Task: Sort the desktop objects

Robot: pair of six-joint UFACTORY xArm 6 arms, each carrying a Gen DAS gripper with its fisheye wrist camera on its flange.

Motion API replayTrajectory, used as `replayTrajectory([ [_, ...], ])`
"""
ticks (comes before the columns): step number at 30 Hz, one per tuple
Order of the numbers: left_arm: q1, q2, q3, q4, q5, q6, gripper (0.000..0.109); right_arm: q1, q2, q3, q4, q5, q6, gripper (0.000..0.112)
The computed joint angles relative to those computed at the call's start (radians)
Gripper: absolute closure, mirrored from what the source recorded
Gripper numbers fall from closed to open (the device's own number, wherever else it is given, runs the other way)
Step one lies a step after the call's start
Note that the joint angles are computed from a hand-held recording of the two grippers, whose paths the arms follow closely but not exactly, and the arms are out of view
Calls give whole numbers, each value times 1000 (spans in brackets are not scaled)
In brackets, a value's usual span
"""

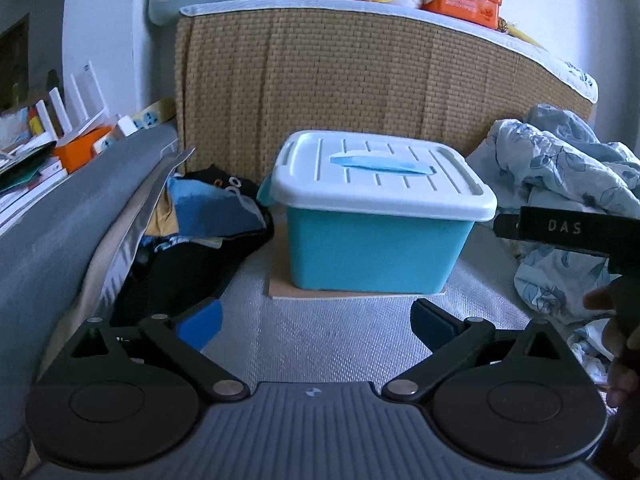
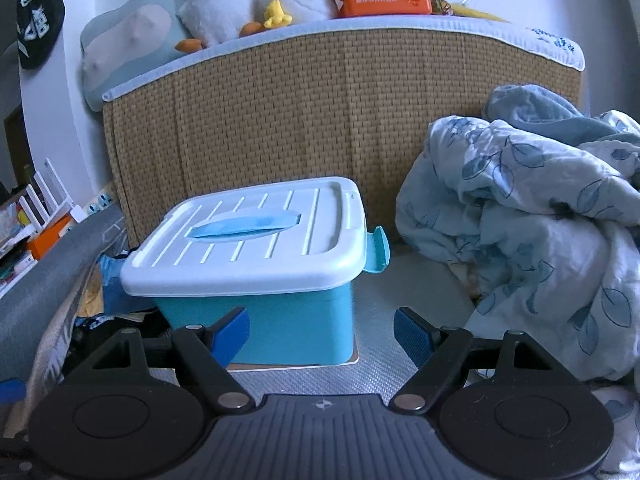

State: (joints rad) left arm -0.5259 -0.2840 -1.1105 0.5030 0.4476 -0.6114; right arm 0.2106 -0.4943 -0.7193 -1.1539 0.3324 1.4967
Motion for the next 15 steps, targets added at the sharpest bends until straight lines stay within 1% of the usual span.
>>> replayTrajectory([
  [5,-15,-16,-16,-1,7,15,6,41,-22,8,-18,40,-12,29],
  [9,-26,-22,-43,7,23,81,6,68,-36,16,-19,59,-34,29],
  [12,-29,-62,-19,42,46,45,6,75,-52,25,-18,64,-34,29],
  [15,-27,-104,20,8,69,30,6,73,-76,44,-2,57,-34,29],
])
